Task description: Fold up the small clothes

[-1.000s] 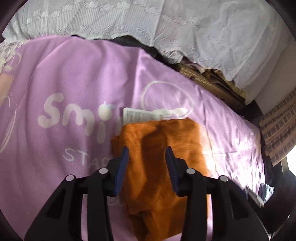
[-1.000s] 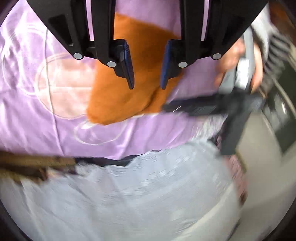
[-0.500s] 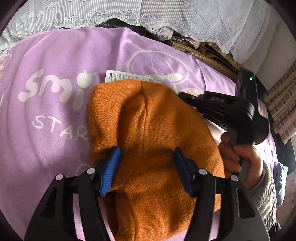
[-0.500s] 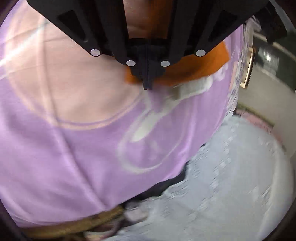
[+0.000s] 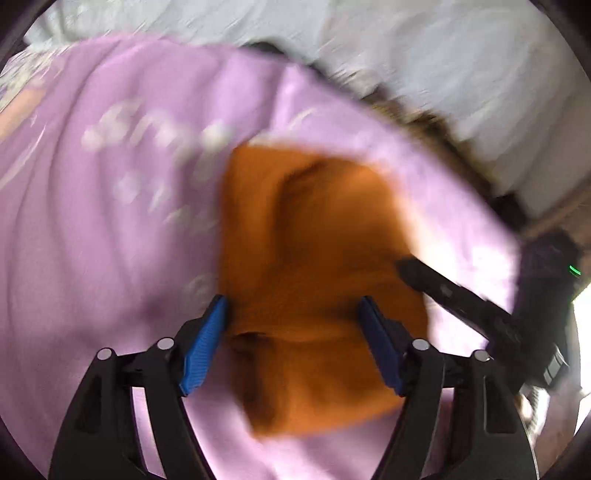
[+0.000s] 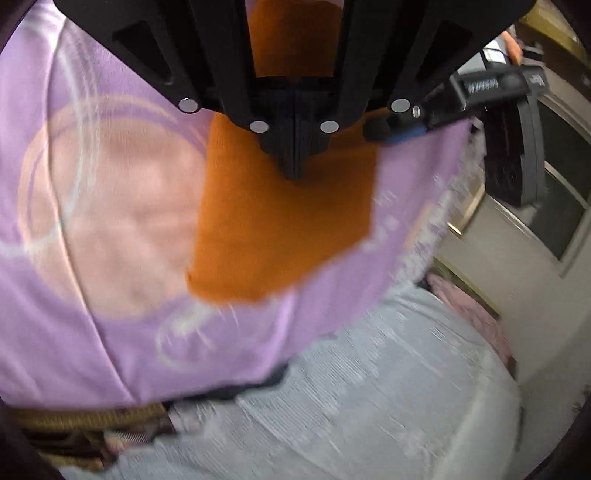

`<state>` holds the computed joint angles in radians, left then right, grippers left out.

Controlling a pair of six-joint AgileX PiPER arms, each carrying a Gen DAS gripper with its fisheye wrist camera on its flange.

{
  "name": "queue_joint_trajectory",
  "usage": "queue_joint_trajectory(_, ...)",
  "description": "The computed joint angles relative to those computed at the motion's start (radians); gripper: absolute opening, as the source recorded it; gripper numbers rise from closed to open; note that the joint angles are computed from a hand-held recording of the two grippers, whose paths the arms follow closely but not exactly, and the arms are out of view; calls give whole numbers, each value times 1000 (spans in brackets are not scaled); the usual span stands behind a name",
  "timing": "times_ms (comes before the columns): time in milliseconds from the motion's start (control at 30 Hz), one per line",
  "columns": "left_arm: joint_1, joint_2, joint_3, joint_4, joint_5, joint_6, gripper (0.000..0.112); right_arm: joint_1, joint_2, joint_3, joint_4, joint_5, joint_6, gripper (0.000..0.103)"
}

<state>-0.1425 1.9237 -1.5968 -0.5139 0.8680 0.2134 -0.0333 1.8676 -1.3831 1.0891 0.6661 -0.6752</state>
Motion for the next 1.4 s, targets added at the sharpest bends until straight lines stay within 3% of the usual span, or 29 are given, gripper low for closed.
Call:
queue_joint_trajectory(100,-5,-6,15,-13,-27,10,80,-34,-1,22,86,37,-44,0)
queue_joint_trajectory(200,4,-44,52,-38,-24,9,78,-21,-108,150,145,-44,-113,0)
queue_joint_trajectory(233,17,-60,69,-72,-13,26,78,-23,-146,192,177,-47,-151,5)
queue_joint_trajectory(300,36,-85,111,-125,-14,65,78,-42,-212,273,265,-21,-249,5)
queue_joint_trajectory(367,53,-113,154,-164,-12,94,78,-50,-240,305,257,7,-256,5)
queue_joint_trajectory(467,46,-107,177,-167,-22,96,79,-26,-176,282,126,-7,-129,0)
queue_joint_trajectory(533,24,-103,179,-137,-45,87,86,-65,-134,270,180,62,-146,0)
queue_joint_trajectory(600,-1,-101,171,-92,-63,62,87,-79,-132,278,206,80,-164,0)
queue_joint_trajectory(767,8,-152,214,-108,-100,73,87,-45,-234,340,214,-31,-209,4)
queue_joint_trajectory(833,-4,-187,236,-61,-161,30,87,-25,-279,341,194,-99,-205,8)
queue_joint_trajectory(900,-45,-196,228,110,-222,-119,87,-3,-279,299,129,-143,-151,18)
queue_joint_trajectory(933,-64,-182,209,176,-228,-178,87,11,-268,273,79,-164,-98,27)
queue_joint_trajectory(1100,-59,-107,153,179,-193,-184,93,68,-183,208,-135,-230,106,34)
queue_joint_trajectory(1133,-57,-94,139,176,-187,-184,95,82,-185,228,-153,-276,108,47)
queue_joint_trajectory(1167,-56,-93,138,177,-188,-188,95,84,-183,232,-173,-292,127,53)
queue_joint_trajectory(1300,-86,-106,152,260,-219,-257,96,28,-177,259,24,-244,-9,59)
queue_joint_trajectory(1367,-91,-124,174,278,-240,-274,96,32,-203,288,77,-276,-56,61)
queue_joint_trajectory(1400,-94,-136,189,284,-255,-280,96,37,-222,307,116,-301,-98,68)
